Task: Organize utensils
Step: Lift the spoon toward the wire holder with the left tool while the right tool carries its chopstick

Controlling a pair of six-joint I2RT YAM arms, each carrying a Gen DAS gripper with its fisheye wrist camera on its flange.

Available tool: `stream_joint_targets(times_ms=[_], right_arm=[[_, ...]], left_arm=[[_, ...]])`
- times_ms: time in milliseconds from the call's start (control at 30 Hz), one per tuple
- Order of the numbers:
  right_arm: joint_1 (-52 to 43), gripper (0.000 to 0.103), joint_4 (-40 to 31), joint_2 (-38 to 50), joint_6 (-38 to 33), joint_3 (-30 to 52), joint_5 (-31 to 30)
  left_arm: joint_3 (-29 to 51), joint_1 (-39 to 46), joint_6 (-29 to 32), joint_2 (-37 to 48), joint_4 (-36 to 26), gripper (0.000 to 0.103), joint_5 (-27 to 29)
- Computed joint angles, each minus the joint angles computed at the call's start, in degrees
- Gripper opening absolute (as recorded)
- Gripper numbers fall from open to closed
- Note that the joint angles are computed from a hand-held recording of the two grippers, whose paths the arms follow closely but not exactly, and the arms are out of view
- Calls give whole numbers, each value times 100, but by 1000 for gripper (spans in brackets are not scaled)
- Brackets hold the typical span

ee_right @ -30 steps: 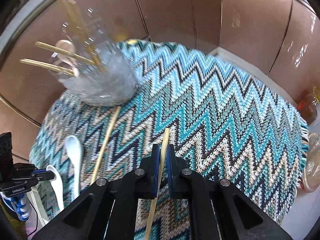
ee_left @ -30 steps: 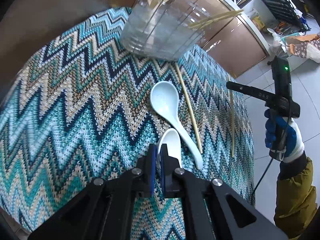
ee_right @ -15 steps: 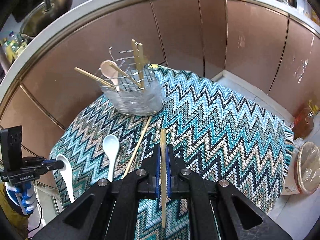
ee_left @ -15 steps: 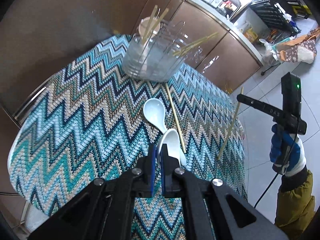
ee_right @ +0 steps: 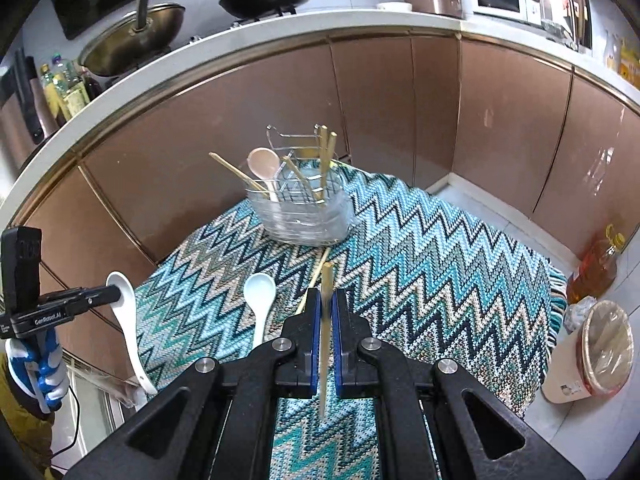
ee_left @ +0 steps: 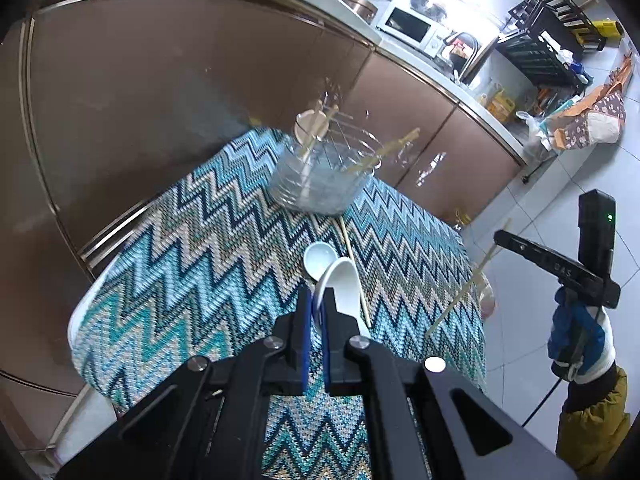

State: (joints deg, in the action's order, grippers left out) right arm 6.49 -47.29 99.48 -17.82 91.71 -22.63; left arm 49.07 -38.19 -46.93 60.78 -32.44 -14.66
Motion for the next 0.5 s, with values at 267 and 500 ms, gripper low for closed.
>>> stream_joint_targets(times_ms=[267,500], right_arm=[[200,5,-9,-218,66,36,-131],[377,5,107,-169,261,371,-401]], left_arm=[[145,123,69,-249,-233,4,-203],[646,393,304,-70,-303,4,-302]])
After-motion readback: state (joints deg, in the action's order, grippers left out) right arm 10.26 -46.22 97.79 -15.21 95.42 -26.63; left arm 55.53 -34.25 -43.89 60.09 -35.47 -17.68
